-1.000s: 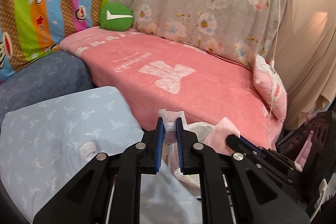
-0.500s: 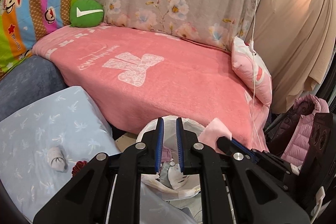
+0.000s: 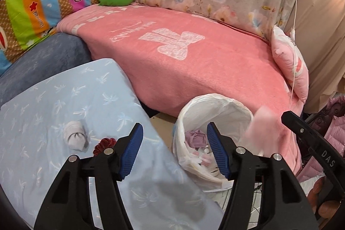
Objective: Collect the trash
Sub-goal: 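Carry the packet and pink cloth over the white bin and open both grippers, then move both open grippers back over the sock and scrunchie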
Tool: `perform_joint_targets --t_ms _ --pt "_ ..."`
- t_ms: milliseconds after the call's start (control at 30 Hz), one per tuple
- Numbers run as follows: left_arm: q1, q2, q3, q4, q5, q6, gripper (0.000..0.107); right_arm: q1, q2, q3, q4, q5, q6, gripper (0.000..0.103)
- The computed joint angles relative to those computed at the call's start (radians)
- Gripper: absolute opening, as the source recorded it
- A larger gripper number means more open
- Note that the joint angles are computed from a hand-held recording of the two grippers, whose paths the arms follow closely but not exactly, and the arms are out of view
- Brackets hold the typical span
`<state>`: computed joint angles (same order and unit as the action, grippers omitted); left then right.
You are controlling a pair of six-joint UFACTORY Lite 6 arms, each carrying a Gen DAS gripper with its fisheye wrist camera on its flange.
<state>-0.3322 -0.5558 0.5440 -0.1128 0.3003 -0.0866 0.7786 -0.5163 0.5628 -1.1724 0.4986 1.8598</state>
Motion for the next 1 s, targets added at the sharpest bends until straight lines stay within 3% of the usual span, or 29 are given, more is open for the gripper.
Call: perform_joint_targets --t_ms 67,200,433,1000 --pt "0.003 -0.01 -0.005 0.023 0.002 -0.019 0.061 0.003 0.013 0.008 -0.009 0.003 0.008 0.01" --pt "0.011 -0.013 -0.008 0.023 -0.003 -0.018 0.063 0.022 0.025 0.02 -0.027 0.021 0.029 0.026" --pt "0.022 -0.022 -0.015 0.019 -0.001 -0.01 0.063 0.042 0.046 0.046 -0.022 0.029 0.022 0.028" --pt "0.186 -0.102 -0.068 -0.196 0.031 0.263 0.067 0.177 0.225 0.178 -0.037 0.076 0.057 0.033"
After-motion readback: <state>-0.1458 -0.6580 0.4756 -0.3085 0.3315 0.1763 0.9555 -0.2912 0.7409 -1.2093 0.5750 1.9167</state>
